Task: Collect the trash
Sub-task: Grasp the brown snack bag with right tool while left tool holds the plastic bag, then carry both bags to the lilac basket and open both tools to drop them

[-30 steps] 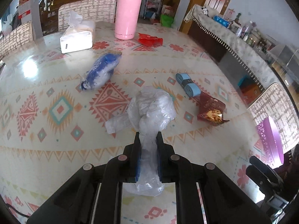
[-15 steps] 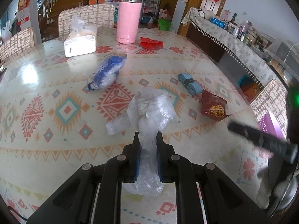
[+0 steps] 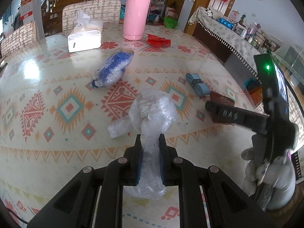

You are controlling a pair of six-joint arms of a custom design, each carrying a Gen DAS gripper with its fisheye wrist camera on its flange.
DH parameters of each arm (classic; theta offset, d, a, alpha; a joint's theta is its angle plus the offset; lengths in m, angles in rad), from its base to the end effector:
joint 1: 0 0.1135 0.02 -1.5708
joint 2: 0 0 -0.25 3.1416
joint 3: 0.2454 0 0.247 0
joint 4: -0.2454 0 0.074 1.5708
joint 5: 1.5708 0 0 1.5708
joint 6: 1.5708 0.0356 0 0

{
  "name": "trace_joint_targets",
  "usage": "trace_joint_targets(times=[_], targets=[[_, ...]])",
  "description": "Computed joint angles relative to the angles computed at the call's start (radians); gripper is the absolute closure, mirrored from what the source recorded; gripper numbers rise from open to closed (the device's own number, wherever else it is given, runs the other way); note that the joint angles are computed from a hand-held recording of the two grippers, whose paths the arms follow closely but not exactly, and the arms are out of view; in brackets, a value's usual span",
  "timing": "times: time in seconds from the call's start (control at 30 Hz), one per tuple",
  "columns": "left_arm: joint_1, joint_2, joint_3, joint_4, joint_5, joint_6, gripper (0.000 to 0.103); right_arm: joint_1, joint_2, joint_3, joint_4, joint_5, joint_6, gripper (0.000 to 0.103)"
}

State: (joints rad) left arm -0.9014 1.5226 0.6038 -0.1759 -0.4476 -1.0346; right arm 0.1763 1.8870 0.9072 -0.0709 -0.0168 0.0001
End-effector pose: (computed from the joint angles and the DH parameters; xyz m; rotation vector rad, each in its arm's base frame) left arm 0.1670 -0.1862 0.1149 -0.3048 2.4905 -0.1775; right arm 0.3302 0.0594 0.0905 -0.2367 2.6130 0.0834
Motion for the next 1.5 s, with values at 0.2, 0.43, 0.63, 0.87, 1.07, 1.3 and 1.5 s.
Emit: trace_joint_targets(times=[0.2,0.43,0.63,0.87,1.07,1.3,1.5], targets=[[-0.020,0.018,0.014,-0.011,-0.017,-0.005,0.090,-0.017,-0.126,-0.141,0.068,-0.030,-0.070,0.061],[-0.016,0.028,0.009,0.003,-0.007,-0.003,0.090,-0.152,-0.322,-0.316,0.037,-0.187,-0.150,0.061],[-0.018,0.040,0.015,0.004,-0.010,0.003,0.090,-0.431,-0.500,-0.430,-0.138,-0.388,-0.341,0.061],[-0.057,0.072,0.045,-0.015,-0.049,-0.006,0.090,-0.912,-0.596,-0.421,-0.431,-0.604,-0.751,0.061],[-0.139,0.103,0.123,-0.097,-0.112,-0.043,0.090,-1.195,-0.443,-0.286,-0.605,-0.693,-1.023,0.060],[-0.258,0.097,0.211,-0.215,-0.124,-0.148,0.090,-1.285,-0.345,-0.223,-0.681,-0.733,-1.156,0.060],[-0.370,0.207,0.438,-0.436,-0.204,-0.174,0.089,-1.315,-0.294,-0.192,-0.751,-0.758,-1.247,0.060]])
